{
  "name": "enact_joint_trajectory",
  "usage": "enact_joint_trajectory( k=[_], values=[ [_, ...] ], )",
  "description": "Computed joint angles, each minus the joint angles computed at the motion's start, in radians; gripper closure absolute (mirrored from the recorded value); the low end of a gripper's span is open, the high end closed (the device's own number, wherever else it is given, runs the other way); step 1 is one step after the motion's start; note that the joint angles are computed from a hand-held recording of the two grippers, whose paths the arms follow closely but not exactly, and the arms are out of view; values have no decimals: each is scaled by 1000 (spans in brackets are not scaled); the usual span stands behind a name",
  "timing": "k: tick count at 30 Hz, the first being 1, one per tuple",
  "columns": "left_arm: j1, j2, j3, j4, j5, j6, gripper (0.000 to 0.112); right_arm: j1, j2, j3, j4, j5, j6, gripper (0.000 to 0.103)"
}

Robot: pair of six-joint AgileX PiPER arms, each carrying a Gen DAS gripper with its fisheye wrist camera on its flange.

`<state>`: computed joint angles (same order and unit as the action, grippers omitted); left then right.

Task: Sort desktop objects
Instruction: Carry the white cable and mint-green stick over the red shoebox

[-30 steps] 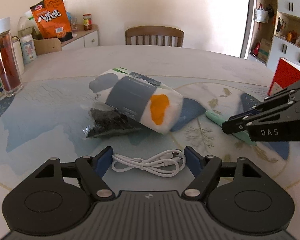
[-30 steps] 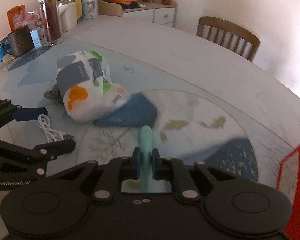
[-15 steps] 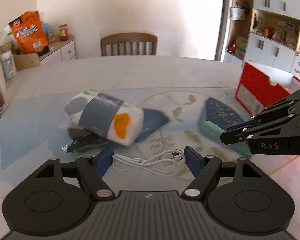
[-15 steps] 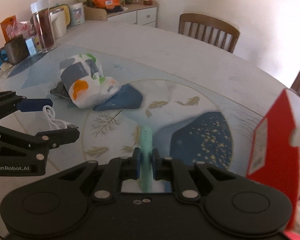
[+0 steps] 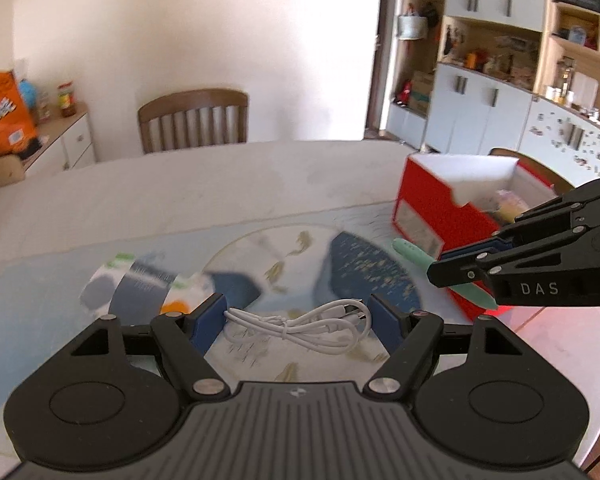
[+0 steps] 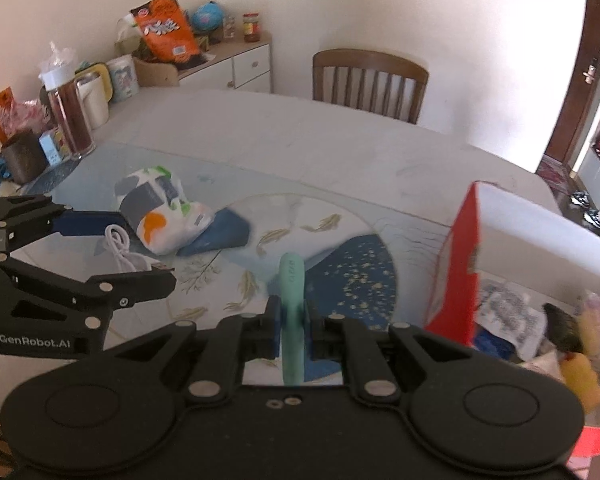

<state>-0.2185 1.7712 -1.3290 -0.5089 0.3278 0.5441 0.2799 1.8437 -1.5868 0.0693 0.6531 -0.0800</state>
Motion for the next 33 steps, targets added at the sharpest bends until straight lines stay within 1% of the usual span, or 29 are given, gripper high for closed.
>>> enact_joint_trajectory(
  k=[5,7,11,17,20,25,33],
  values=[
    [-11,-1,-55,-85,47,102,35,-14,-75,50,-39,-14,38,93],
    [-23,-4,-76,-98,56,123,35,-24,-101,66,-49,-16,48,93],
    [-37,1,-131,-118,107,149,35,-47,-142,90,-60,-14,74,93],
    [-82,35,-225,-84,153,116,35,-82,-192,120,-64,-20,81,93],
    [-103,50,-255,-73,160,101,35,-101,-208,132,-60,-25,71,93],
    [-147,77,-309,-28,160,58,35,-150,-230,152,-17,-33,17,93],
    [-227,152,-418,72,176,-58,35,-250,-258,188,75,-45,-105,93]
  ],
)
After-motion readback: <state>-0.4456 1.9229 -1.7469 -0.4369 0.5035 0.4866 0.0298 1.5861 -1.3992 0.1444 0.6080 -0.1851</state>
